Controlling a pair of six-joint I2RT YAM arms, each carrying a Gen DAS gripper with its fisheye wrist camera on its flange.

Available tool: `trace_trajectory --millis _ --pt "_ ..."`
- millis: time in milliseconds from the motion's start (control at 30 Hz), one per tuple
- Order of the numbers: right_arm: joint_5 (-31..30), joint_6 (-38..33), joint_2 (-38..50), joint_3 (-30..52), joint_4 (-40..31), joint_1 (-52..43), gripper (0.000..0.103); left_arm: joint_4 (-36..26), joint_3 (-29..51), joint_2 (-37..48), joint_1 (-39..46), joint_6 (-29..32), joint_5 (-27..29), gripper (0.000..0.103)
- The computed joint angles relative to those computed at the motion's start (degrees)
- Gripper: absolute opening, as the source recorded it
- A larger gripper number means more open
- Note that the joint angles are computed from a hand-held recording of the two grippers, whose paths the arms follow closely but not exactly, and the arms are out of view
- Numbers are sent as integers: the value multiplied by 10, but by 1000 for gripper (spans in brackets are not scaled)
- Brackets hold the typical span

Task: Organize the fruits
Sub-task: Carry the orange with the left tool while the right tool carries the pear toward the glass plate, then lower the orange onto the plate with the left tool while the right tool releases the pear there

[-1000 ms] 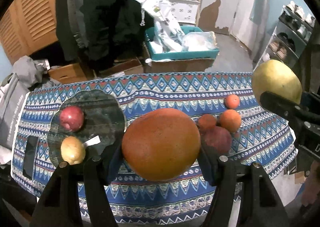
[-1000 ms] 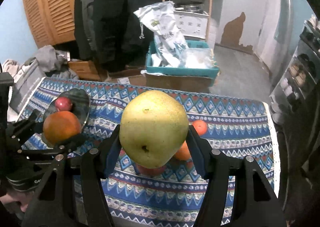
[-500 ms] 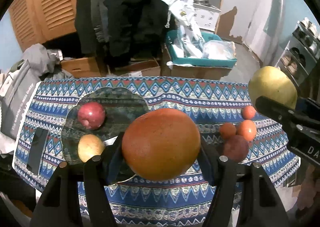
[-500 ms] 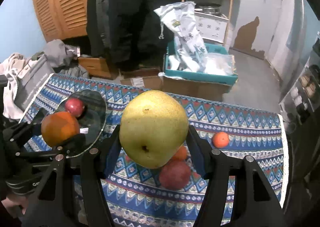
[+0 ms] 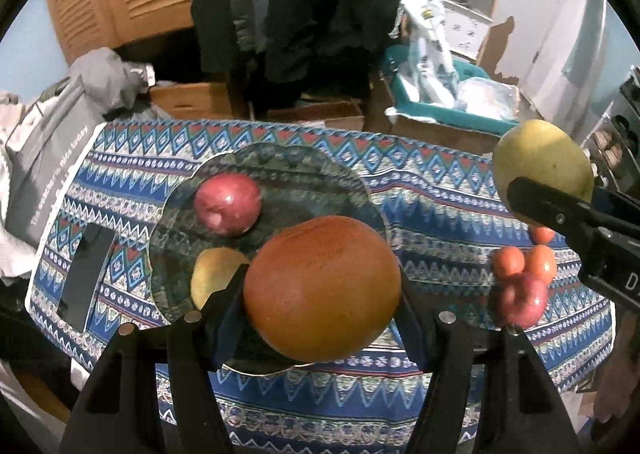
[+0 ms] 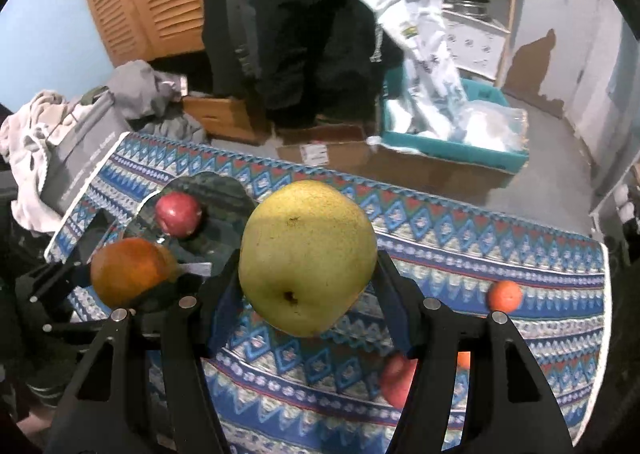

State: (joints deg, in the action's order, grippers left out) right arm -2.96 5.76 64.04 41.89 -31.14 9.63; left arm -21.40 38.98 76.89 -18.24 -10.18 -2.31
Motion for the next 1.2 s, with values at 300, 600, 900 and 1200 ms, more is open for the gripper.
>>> trace_trajectory --millis 300,600,900,1200 --pt "6 24 119 24 65 65 63 39 -13 64 56 20 22 68" --pt "-16 42 221 53 103 90 63 60 -22 109 95 31 48 68" --pt "-22 56 283 76 120 109 63 73 -29 118 104 46 55 68" --pt "-18 58 327 100 112 119 63 63 -25 128 97 53 66 69"
